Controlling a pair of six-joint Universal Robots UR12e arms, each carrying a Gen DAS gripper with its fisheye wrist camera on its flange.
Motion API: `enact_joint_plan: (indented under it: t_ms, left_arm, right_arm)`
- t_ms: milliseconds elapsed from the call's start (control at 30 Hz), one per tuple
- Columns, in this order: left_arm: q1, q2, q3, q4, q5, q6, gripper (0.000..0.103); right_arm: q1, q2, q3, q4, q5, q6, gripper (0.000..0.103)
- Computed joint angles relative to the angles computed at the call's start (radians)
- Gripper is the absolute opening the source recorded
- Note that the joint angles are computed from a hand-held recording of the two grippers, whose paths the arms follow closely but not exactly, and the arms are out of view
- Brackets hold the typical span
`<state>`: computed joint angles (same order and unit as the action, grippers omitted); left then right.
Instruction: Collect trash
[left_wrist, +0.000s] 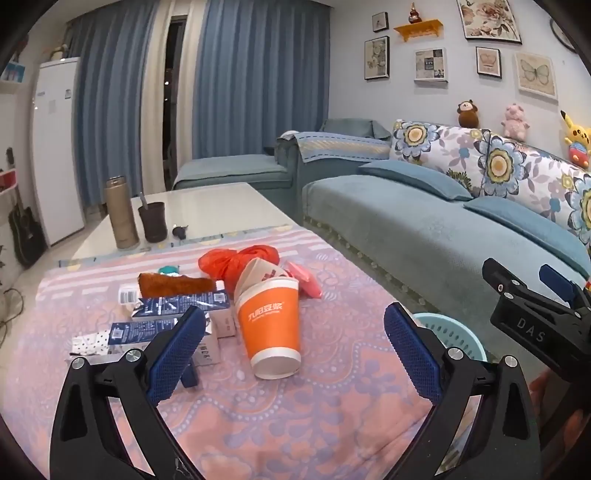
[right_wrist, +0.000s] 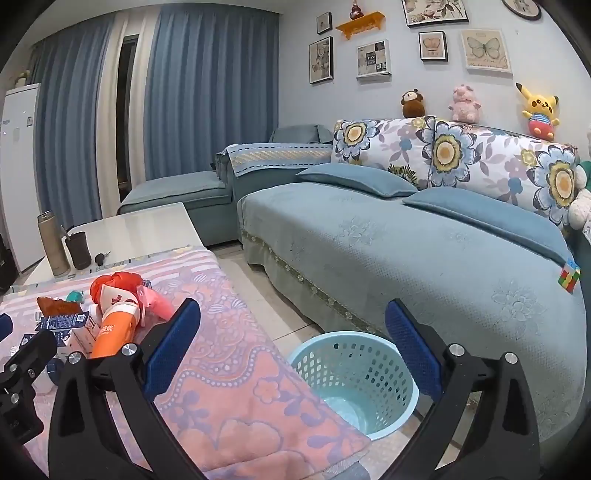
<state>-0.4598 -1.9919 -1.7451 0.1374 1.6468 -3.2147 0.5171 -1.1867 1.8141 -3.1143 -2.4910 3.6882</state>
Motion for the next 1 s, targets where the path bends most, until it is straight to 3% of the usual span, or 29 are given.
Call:
enact_joint_plan:
  t_ms: [500, 1000]
  left_arm:
    - [-0.006, -0.002, -0.007, 0.048, 0.047, 0.011, 0.095]
    - [-0.004, 0.000, -0.018, 0.101, 0.040, 0.023, 0.095]
  right_arm:
    - [-0.001, 0.013, -0.004, -0.024, 0.019, -0.020, 0.095]
    - [0.008, 0.021, 0.001, -0.128, 0.016, -0.100, 0.095]
